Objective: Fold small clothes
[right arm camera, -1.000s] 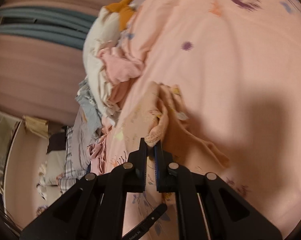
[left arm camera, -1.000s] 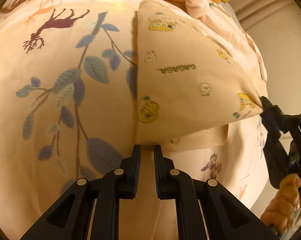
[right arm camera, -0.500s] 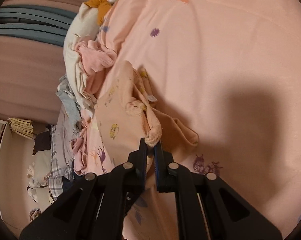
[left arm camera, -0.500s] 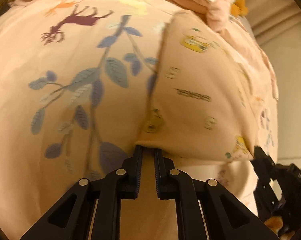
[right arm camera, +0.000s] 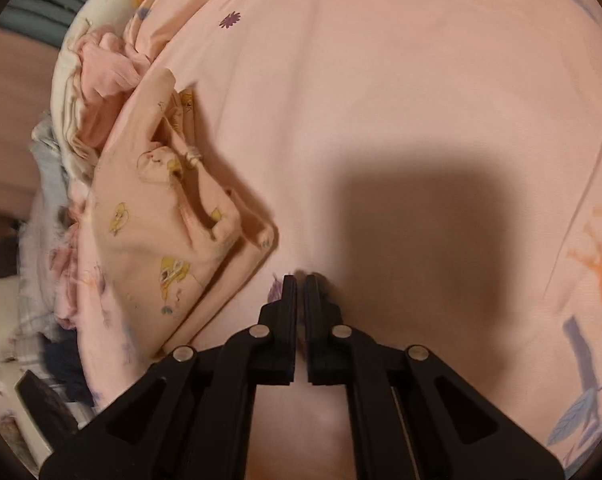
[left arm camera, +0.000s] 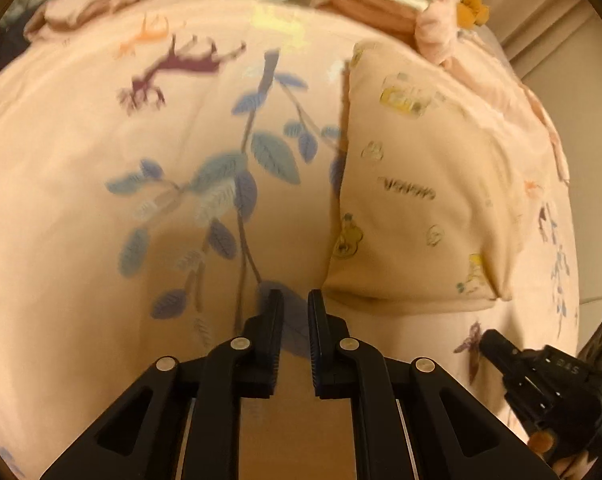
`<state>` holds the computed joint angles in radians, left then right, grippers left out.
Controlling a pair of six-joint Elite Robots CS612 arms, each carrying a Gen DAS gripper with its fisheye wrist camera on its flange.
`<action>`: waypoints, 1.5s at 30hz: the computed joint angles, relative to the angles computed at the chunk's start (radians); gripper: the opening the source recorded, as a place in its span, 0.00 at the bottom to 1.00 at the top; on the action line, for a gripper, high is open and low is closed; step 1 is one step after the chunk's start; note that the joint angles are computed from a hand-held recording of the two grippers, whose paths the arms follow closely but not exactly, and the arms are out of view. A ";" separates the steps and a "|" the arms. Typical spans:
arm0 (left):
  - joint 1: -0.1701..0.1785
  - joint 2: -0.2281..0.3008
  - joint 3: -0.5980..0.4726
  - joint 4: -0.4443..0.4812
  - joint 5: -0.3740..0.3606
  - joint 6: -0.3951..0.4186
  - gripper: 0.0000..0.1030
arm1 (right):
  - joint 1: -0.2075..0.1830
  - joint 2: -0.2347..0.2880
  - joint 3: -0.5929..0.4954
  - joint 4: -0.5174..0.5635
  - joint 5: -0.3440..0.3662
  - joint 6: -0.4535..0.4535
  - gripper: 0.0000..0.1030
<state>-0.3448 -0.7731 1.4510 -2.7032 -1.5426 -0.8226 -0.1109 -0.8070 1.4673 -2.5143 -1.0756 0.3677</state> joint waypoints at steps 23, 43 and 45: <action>-0.002 0.086 -0.091 -0.069 -0.038 0.107 0.08 | 0.029 0.068 -0.070 -0.002 0.053 -0.114 0.00; -0.022 0.079 -0.075 -0.065 0.020 0.163 0.08 | 0.042 0.035 -0.030 0.041 -0.013 -0.188 0.00; -0.025 0.072 -0.066 -0.059 0.027 0.191 0.08 | 0.044 0.036 -0.034 0.050 -0.017 -0.177 0.00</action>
